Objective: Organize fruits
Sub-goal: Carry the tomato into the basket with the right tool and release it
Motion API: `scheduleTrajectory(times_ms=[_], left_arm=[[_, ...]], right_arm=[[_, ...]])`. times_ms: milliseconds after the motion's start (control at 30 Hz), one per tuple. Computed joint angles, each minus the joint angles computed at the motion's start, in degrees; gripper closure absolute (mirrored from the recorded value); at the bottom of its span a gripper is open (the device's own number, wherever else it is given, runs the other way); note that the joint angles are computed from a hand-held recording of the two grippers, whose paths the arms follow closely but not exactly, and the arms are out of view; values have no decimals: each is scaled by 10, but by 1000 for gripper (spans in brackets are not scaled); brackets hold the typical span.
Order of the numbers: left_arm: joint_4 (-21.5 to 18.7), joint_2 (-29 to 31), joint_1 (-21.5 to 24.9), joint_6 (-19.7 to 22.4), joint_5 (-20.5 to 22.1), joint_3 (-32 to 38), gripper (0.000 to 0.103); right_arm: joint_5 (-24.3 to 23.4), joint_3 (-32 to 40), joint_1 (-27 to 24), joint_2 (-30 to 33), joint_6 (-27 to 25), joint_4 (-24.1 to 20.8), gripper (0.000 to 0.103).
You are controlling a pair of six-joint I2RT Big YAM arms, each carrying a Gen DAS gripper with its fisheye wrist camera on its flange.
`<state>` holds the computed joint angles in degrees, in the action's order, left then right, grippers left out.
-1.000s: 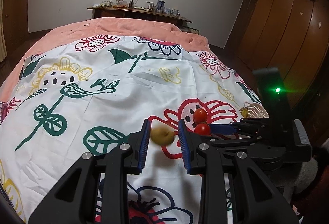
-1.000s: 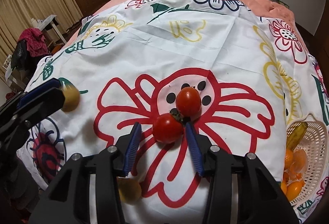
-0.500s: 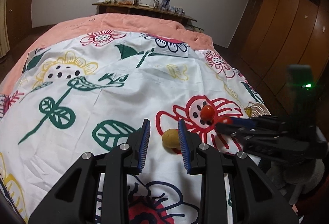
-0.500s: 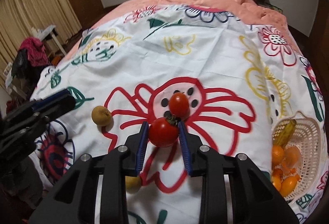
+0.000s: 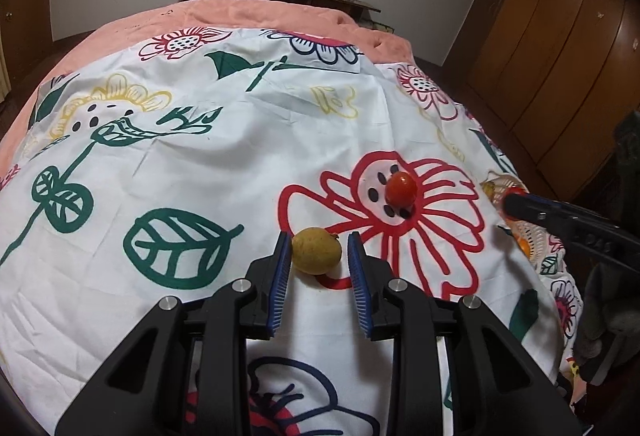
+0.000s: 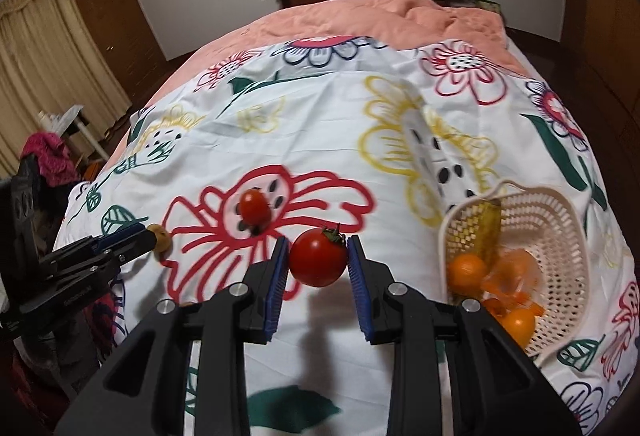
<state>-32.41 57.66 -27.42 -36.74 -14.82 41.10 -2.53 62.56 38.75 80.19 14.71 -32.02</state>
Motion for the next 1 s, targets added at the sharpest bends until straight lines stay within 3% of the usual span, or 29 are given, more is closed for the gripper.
scheduleTrajectory(times_ms=[200,433,533,833,1000], left_arm=[[-6,22,7,-1,2,6,64],[4,31,7,4,-1,4,65],[5,28,7,7,3,4,72],[-1,9,-20,10,-29,14,73],[-6,9,-36,14,-37,26,73]], right_arm=[[-2,-19,-23,-17,10,11,73],[5,-36,-50,-30,23,15,73],[9,-44,-65,-35,30,18,73],[32,-72,-129,-36,54,14,73],[14,-90,-166,-38,82,22,71]])
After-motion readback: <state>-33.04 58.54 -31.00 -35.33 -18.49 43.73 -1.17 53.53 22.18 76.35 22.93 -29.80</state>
